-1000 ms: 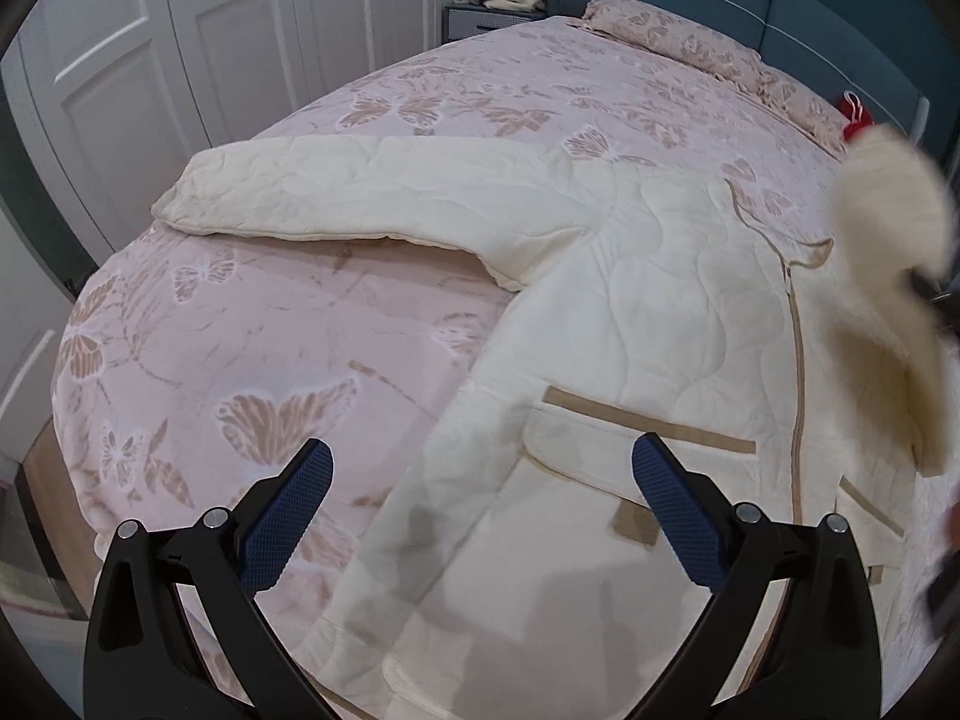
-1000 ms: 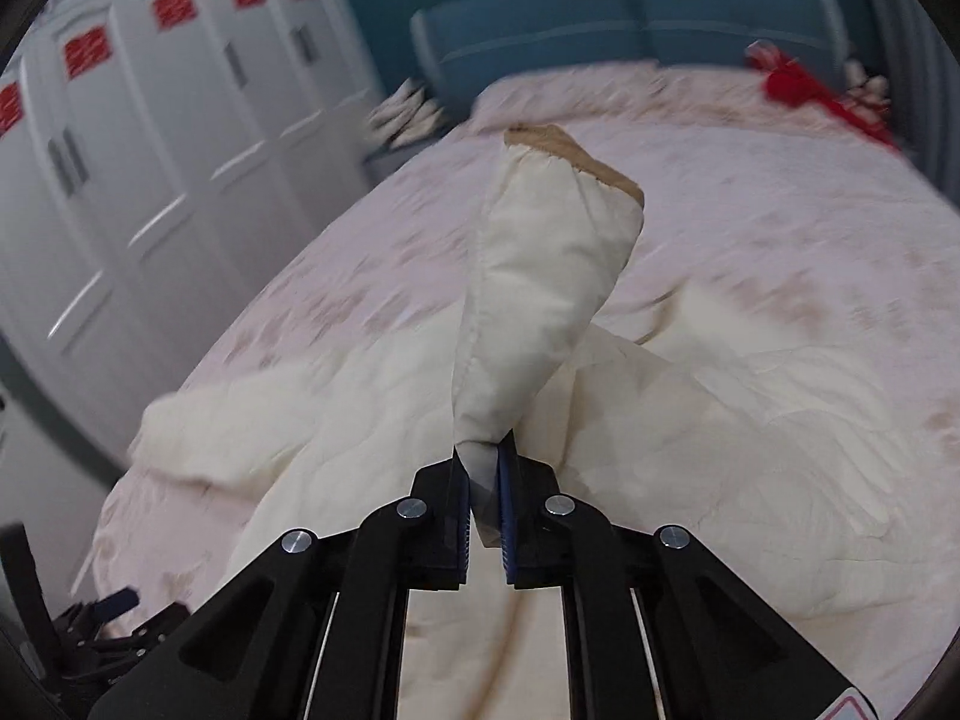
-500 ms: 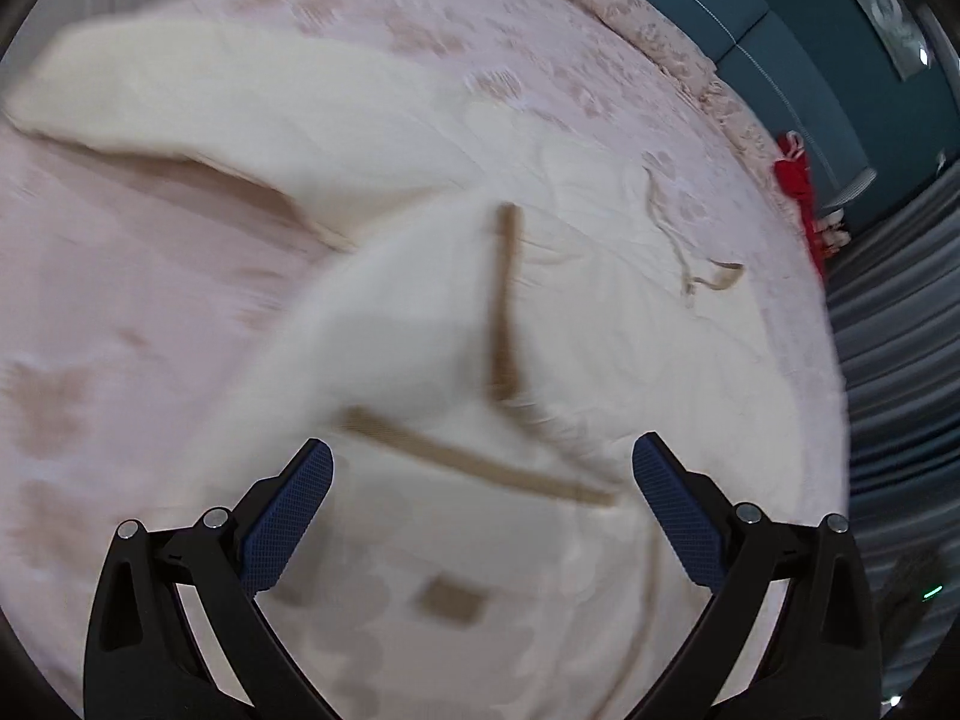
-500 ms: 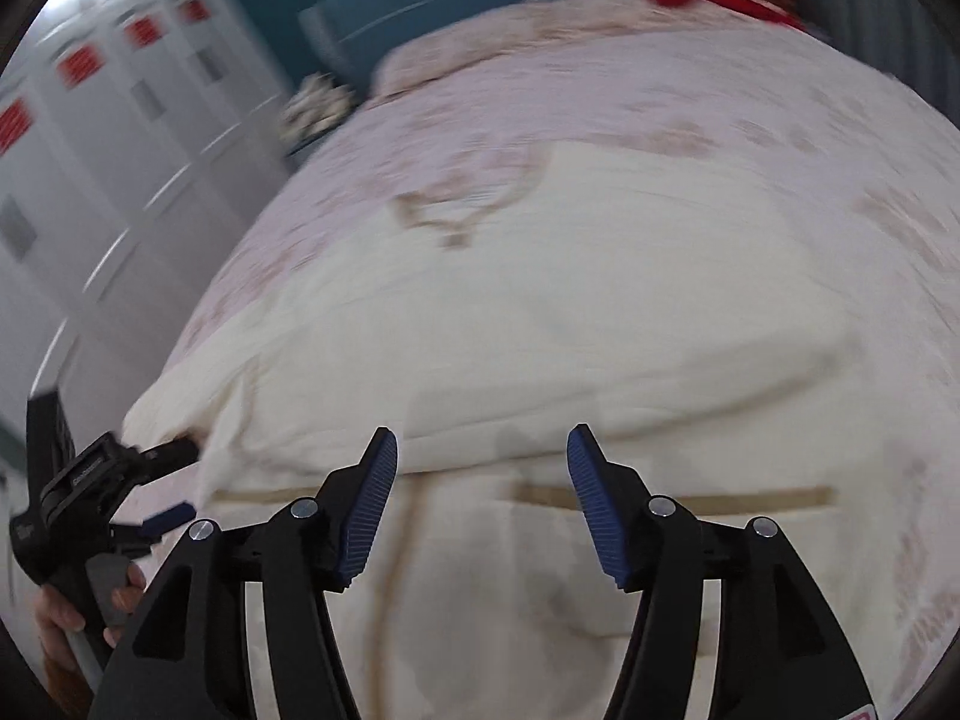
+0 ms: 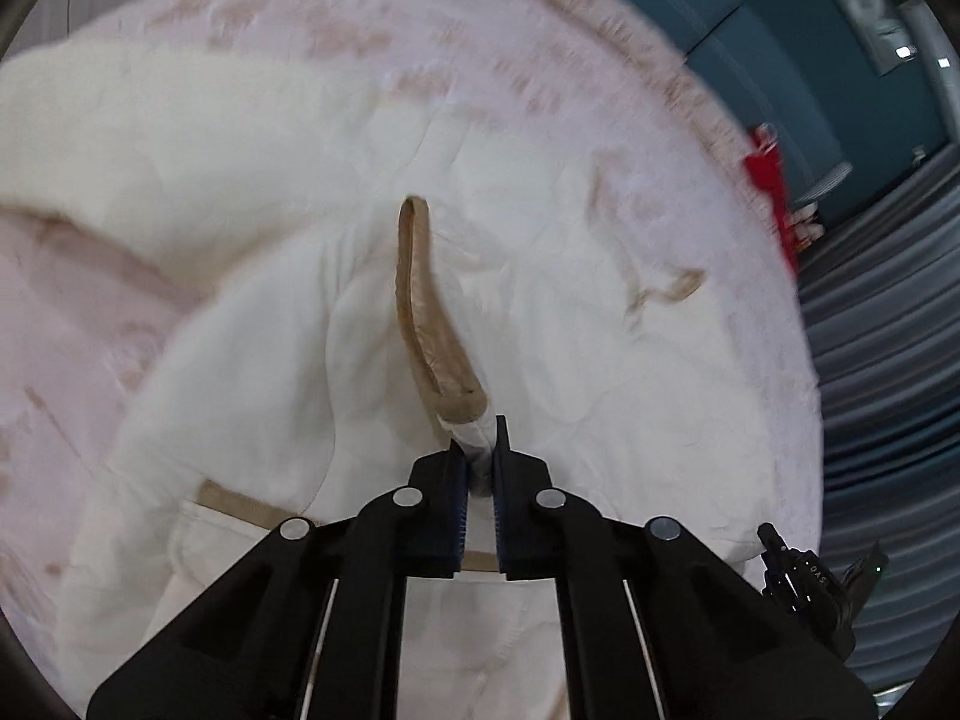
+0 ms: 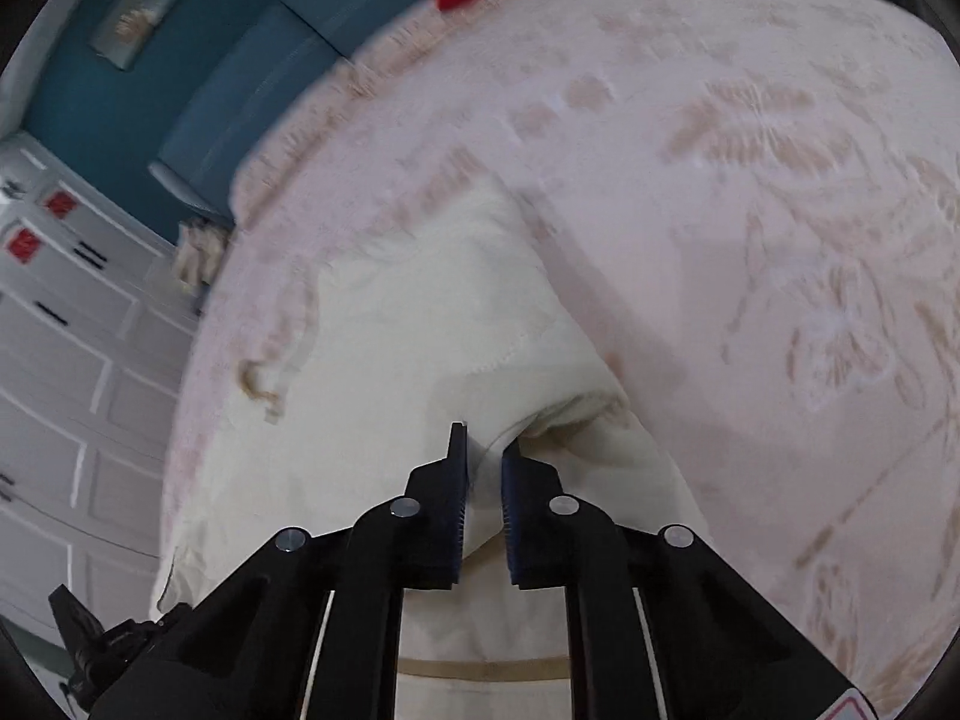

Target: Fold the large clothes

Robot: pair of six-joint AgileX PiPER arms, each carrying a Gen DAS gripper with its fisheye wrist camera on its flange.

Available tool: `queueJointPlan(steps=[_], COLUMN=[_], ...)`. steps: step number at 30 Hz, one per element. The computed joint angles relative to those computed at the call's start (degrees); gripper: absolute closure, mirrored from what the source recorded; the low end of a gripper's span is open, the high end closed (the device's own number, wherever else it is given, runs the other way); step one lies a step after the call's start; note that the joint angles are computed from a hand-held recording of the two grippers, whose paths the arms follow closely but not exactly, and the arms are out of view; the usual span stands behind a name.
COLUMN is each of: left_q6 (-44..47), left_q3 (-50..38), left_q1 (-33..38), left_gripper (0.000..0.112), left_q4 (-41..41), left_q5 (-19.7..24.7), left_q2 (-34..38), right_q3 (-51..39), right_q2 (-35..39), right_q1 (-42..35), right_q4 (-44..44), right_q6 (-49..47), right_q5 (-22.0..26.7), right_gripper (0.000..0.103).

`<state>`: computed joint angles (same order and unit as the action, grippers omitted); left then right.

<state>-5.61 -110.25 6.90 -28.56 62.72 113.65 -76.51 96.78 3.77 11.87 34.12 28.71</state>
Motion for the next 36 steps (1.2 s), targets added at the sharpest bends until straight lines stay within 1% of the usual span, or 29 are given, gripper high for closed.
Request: queueJointPlan(steps=[1, 3, 4, 5, 6, 7, 8, 9, 10, 11, 12, 13, 14, 15, 16, 17, 18, 20, 22, 25, 26, 27, 28, 30, 31, 32, 33, 34, 36], left_q6=[1.81, 4.3, 5.32, 5.39, 4.94, 3.86, 2.93, 2.29, 2.23, 3.04, 2.9, 1.58, 0.28, -0.84, -2.69, -3.98, -5.22, -4.95, -3.53, -3.38, -3.78, -4.13, -4.43, -4.56, -4.49, -4.15, -3.43, -3.34, -2.82], left_q3=[1.38, 4.37, 5.67, 5.92, 6.5, 6.86, 6.8, 7.61, 8.91, 11.66, 12.47, 11.82, 10.83, 11.33, 11.75, 12.28, 12.08, 9.72, 6.96, 4.33, 4.61, 7.18, 8.76, 11.24, 12.41, 13.25, 13.67, 13.95, 13.78], left_q1=[0.6, 0.81, 0.47, -0.25, -1.23, -2.53, -3.52, -4.29, -4.62, -5.05, -5.31, -5.35, -4.85, -4.48, -4.23, -4.35, -4.55, -5.28, -7.05, -12.22, -13.27, -13.95, -14.33, -14.37, -14.37, -14.08, -13.67, -13.56, -13.16], left_gripper=[0.107, 0.107, 0.107, 0.107, 0.107, 0.107, 0.106, 0.106, 0.104, 0.104, 0.099, 0.09, 0.085, 0.076, 0.074, 0.073, 0.072, 0.072, 0.072, 0.072, 0.072, 0.073, 0.073, 0.072, 0.072, 0.072, 0.072, 0.072, 0.072], left_q4=[-0.94, -0.12, 0.74, 2.61, 4.79, 7.76, 10.02, 11.74, 12.18, 12.84, 13.92, 15.21, 15.82, 16.55, 18.34, 19.62, 21.0, 20.35, 19.1, 22.43, 23.89, 25.19, 26.06, 26.98, 27.22, 27.39, 27.15, 27.12, 26.67], left_q5=[-1.26, -4.04, -4.92, -4.49, -4.53, -4.22, -3.59, -3.44, -4.47, -7.45, -8.14, -7.16, -5.78, -5.85, -6.49, -7.44, -8.28, -7.68, -6.28, -4.99, -5.05, -6.12, -6.54, -8.4, -9.37, -10.25, -10.8, -11.01, -11.15], left_q2=[-2.32, -6.01, -6.75, -6.03, -4.87, -2.62, -0.6, 1.02, 1.33, 0.06, -0.97, -1.53, -2.28, -3.93, -5.78, -7.17, -8.43, -8.26, -6.29, -2.17, -1.33, -1.7, -1.59, -1.29, -1.71, -1.84, -1.81, -1.95, -1.79], right_q3=[0.28, 1.26, 1.38, 0.66, -1.47, -2.24, -1.31, -1.16, -0.22, -0.18, -0.67, -0.84, -1.04, -1.21, -1.38, -2.71, -3.66, -7.54, -13.2, -20.19, -21.37, -22.7, -22.76, -21.59, -19.27, -15.94, -13.1, -11.12, -7.62], right_q2=[-1.88, -4.98, -5.21, -4.19, -1.15, 2.2, 3.25, 4.95, 4.51, 3.62, 2.69, 1.54, -0.19, -1.92, -3.31, -4.09, -4.48, -2.67, 1.73, 9.29, 10.98, 13.37, 14.28, 15.22, 14.54, 12.99, 11.38, 10.25, 7.56], right_q1=[1.01, 2.89, 3.75, 4.39, 4.53, 3.92, 3.14, 2.36, 1.89, 1.86, 2.02, 2.11, 2.7, 4.17, 5.74, 7.72, 9.63, 12.04, 16.13, 21.01, 22.03, 23.15, 23.19, 22.94, 22.41, 20.49, 19.47, 18.64, 16.06], right_q4=[-2.74, -7.98, -11.32, -14.05, -14.61, -12.88, -10.69, -8.71, -7.56, -8.47, -10.0, -11.15, -14.42, -19.63, -23.98, -26.97, -27.7, -26.15, -23.1, -20.59, -20.51, -21.13, -21.72, -23.86, -23.76, -21.93, -21.9, -23.0, -22.23], right_q6=[1.3, 3.4, 5.26, 6.29, 5.31, 3.61, 1.98, 0.72, 0.25, 1.83, 3.81, 5.25, 8.43, 12.92, 15.86, 16.51, 15.36, 10.78, 4.67, -0.79, -1.81, -2.79, -3.0, -1.55, -0.78, -1.18, -0.66, 0.75, 1.43], right_q5=[-1.27, -3.59, -3.6, -1.9, 2.1, 4.46, 6.22, 7.1, 6.37, 7.03, 8.58, 9.93, 11.9, 13.67, 14.92, 16.51, 17.01, 18.05, 19.26, 21.47, 21.95, 22.97, 23.45, 24.2, 23.12, 21.2, 20.11, 19.71, 19.06], right_gripper=[0.094, 0.095, 0.095, 0.095, 0.095, 0.095, 0.095, 0.094, 0.094, 0.091, 0.086, 0.084, 0.084, 0.08, 0.08, 0.082, 0.083, 0.084, 0.087, 0.088, 0.089, 0.092, 0.093, 0.101, 0.103, 0.103, 0.103, 0.103, 0.103])
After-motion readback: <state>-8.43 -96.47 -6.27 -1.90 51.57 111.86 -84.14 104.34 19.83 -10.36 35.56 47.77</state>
